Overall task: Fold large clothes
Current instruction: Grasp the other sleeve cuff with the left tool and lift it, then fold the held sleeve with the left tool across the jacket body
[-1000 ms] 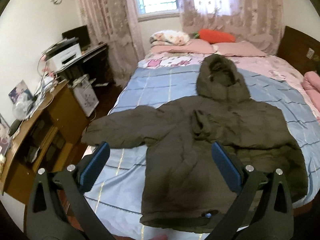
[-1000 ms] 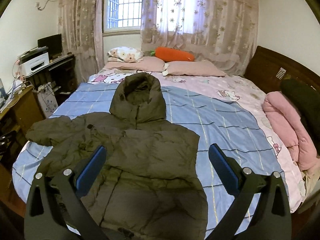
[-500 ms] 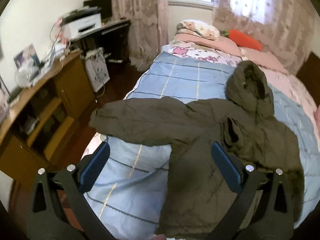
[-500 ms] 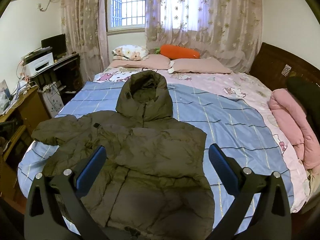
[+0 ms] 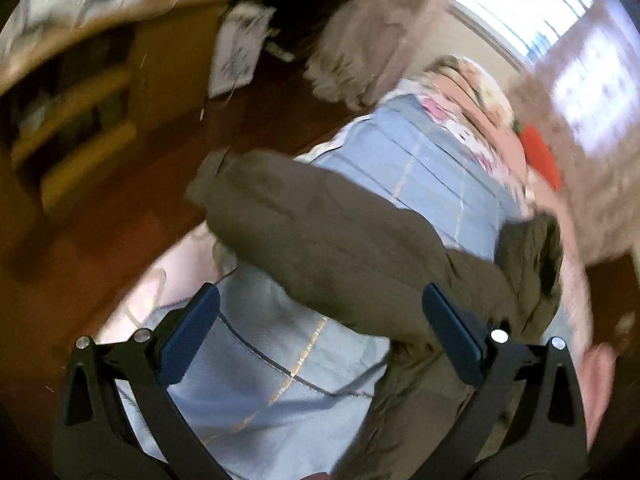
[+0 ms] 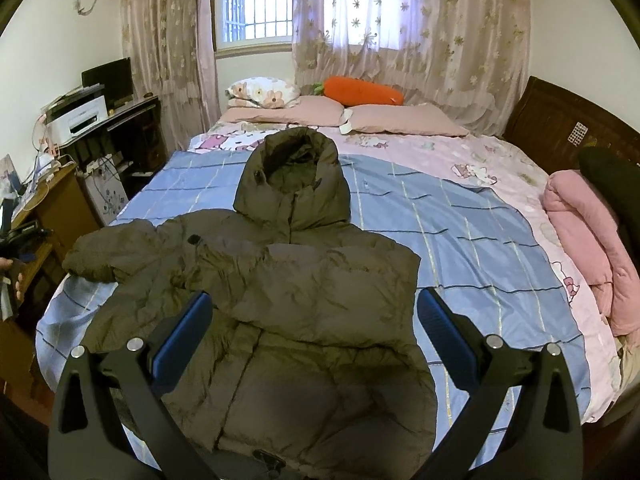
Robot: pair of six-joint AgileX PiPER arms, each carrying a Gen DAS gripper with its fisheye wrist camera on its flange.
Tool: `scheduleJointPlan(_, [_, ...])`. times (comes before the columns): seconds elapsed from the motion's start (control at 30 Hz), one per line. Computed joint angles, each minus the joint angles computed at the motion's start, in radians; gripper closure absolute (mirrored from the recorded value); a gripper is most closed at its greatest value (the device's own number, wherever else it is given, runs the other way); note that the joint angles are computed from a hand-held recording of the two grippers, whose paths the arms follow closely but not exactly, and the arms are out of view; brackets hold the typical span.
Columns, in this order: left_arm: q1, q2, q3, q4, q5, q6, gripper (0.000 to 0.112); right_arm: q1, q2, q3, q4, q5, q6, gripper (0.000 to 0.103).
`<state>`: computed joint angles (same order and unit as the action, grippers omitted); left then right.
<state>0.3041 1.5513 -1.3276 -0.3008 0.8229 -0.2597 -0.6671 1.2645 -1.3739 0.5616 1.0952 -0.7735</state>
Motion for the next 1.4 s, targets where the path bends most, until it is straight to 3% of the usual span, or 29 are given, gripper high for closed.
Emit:
scheduleJointPlan(0.07, [0.112,0.047,0.034,-0.174,-0.013,0.094,0.012,0.01,0.006,0.003,-0.015,-0.001,0.007,0.002])
scheduleJointPlan(0.23, [0.266,0.146,0.091,-0.422,-0.052,0.261,0.012,0.031,0.019,0.007,-0.047,-0.02,0.027,0.002])
scheduleJointPlan(0.63, [0.33,0.42,0.021,-0.712,-0.136,0.538,0.015,0.074,0.052,0.016,-0.106,-0.077,0.088,0.002])
scheduleJointPlan(0.8, [0.325,0.531,-0.115,-0.71,-0.124,0.561,0.02,0.091,0.072,0.008,-0.127,-0.081,0.109,0.002])
scheduleJointPlan(0.9, [0.314,0.605,-0.21,-0.666,-0.104,0.515,0.028,0.106,0.081,0.002,-0.143,-0.082,0.119,0.002])
scheduleJointPlan(0.97, [0.298,0.649,-0.279,-0.614,-0.091,0.484,0.045,0.112,0.085,0.001,-0.151,-0.084,0.126,0.002])
scheduleJointPlan(1.0, [0.287,0.659,-0.303,-0.582,-0.099,0.462,0.048,0.117,0.088,0.002,-0.157,-0.086,0.129,0.002])
scheduleJointPlan(1.07, [0.269,0.656,-0.321,-0.542,-0.137,0.445,0.065,0.124,0.092,0.004,-0.168,-0.089,0.134,0.002])
scheduleJointPlan(1.17, [0.237,0.616,-0.311,-0.452,-0.217,0.406,0.079,0.127,0.101,0.002,-0.173,-0.082,0.133,0.002])
scheduleJointPlan(1.4, [0.128,0.486,-0.247,-0.125,-0.412,0.311,0.096,0.118,0.093,0.009,-0.156,-0.069,0.113,0.002])
